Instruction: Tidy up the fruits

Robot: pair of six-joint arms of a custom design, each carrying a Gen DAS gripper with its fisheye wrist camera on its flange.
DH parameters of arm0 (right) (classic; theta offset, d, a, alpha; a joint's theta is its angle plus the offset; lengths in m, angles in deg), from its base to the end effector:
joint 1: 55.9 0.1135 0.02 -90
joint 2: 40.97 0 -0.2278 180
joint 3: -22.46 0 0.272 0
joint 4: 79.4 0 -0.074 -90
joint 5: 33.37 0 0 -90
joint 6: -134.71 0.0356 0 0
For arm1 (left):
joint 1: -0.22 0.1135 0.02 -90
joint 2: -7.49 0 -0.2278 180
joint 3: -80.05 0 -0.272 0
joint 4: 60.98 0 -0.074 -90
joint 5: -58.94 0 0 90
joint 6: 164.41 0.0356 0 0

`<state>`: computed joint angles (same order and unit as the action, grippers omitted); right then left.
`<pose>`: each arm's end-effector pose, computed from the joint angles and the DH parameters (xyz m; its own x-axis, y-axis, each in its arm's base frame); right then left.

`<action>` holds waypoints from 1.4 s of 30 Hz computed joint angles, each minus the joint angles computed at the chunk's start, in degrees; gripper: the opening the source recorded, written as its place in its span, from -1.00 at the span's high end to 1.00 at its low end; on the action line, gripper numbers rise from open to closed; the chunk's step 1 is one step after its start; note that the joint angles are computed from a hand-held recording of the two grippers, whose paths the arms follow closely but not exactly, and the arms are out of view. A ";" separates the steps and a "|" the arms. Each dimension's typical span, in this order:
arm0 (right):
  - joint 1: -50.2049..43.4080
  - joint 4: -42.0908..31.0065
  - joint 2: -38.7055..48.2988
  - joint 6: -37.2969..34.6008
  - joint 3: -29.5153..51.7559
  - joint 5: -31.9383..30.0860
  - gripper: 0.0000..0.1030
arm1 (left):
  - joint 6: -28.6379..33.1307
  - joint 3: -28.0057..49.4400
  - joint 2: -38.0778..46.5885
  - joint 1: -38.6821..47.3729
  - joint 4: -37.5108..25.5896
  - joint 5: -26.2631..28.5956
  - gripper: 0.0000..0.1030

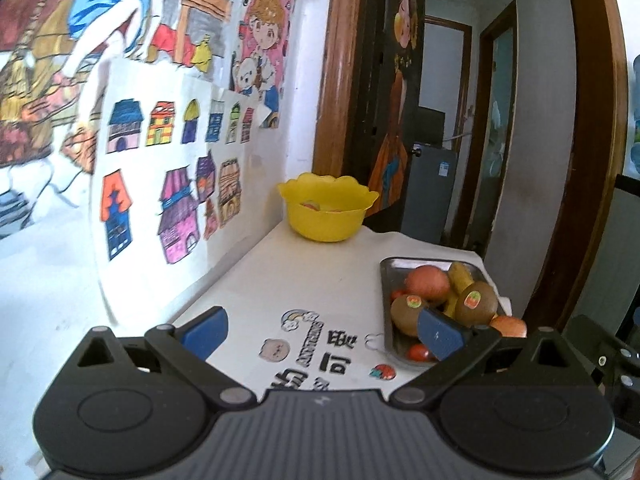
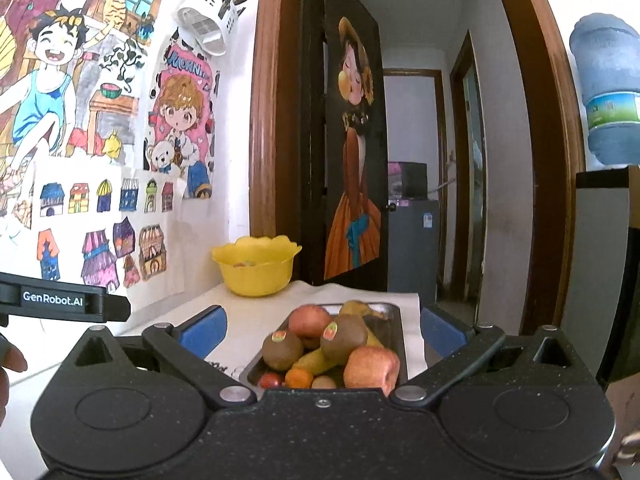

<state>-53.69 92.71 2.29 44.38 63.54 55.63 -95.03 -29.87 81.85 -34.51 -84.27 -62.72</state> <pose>0.2336 0.0096 0.2401 -0.1744 -0.0125 -0.9846 -0.0567 0.9984 -0.0026 0.2755 -0.1683 0.2643 -0.3921 -0.0929 -0.9152 -0.0380 0.9957 -0.0848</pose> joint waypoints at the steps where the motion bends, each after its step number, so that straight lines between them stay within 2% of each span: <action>1: 0.17 -0.33 -1.01 0.04 -0.64 0.21 -0.99 | 0.31 -0.80 -0.59 -0.20 0.22 -0.38 -0.99; 9: 0.78 -2.63 -8.62 1.14 -5.46 1.28 -0.99 | 0.26 -6.82 -5.14 -3.11 1.94 -3.76 -0.99; 14: -0.81 -0.82 -12.68 6.33 -10.68 -1.83 -0.99 | 0.56 -11.04 -6.60 -5.14 4.02 -6.22 -0.99; 20: 0.82 -1.32 -13.01 5.29 -12.40 1.31 -0.99 | -2.02 -14.77 -7.17 -6.54 5.25 -6.91 -0.99; 24: 0.16 0.94 -15.18 5.02 -15.55 0.10 -0.99 | -2.41 -16.95 -6.83 -6.62 7.99 -7.28 -0.99; 28: -0.30 4.24 -14.15 5.75 -17.61 -1.20 -0.99 | -2.97 -18.57 -6.24 -6.66 9.50 -8.16 -0.99; 33: 1.53 9.07 -11.22 4.99 -18.56 0.12 -0.99 | -4.60 -20.69 -6.88 -6.45 10.65 -8.85 -0.99; 42: 2.97 14.60 -5.41 5.58 -18.00 0.89 -0.99 | -4.23 -20.17 -4.33 -6.11 11.32 -11.11 -0.99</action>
